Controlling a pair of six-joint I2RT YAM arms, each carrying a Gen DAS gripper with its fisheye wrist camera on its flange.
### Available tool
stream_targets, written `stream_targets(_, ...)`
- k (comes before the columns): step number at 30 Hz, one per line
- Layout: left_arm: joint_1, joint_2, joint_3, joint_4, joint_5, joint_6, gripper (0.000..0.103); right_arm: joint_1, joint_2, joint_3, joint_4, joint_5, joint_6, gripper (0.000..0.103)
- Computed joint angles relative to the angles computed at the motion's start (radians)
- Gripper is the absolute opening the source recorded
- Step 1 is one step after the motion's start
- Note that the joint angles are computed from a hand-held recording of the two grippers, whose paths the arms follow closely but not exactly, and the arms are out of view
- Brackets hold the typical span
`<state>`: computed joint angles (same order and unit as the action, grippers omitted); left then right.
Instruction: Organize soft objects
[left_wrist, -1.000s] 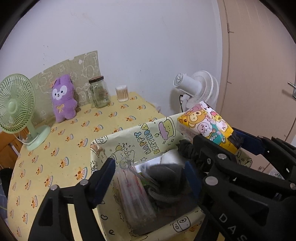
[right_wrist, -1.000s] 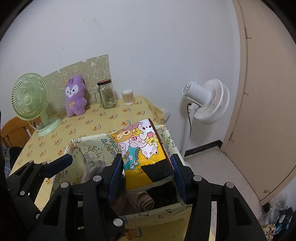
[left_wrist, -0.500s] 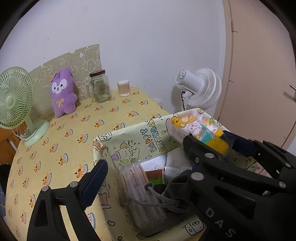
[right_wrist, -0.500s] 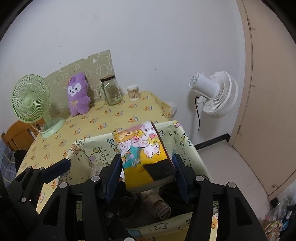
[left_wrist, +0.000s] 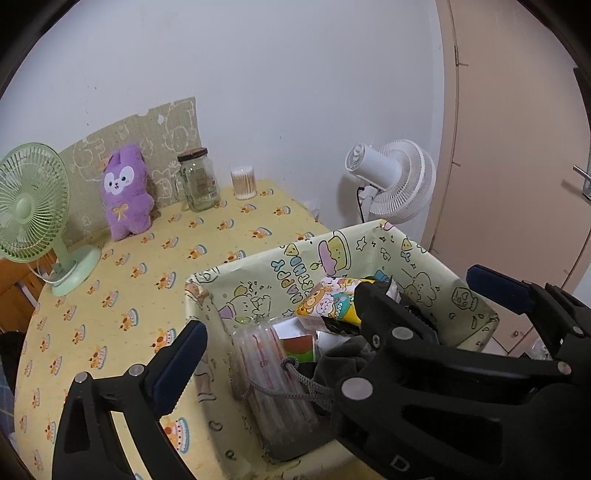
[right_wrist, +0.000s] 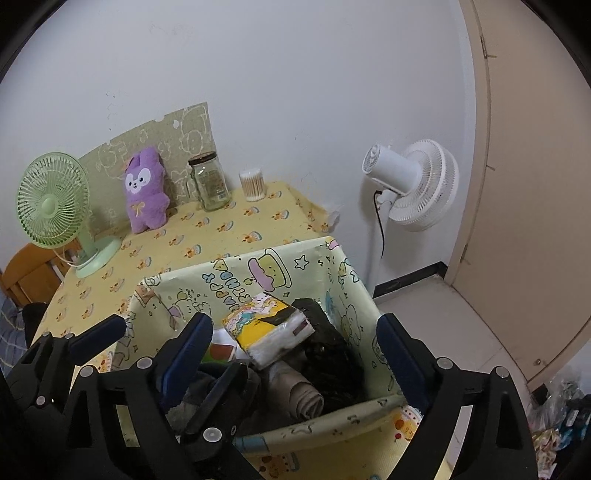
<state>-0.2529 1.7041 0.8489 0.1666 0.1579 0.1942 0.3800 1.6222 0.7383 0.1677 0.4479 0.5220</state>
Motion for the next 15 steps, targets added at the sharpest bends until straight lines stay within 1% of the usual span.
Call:
stream_targets(9, 0.047, -0.122, -0.089, 0.020, 0.034, 0.005, 0.103, 0.096, -0.075, -0.014, -0.045, 0.117, 0.021, 0.093)
stream_targets(15, 0.100, -0.193, -0.140, 0.024, 0.062, 0.019, 0.103, 0.173, -0.095, -0.002, -0.077, 0.179, 0.041, 0.093)
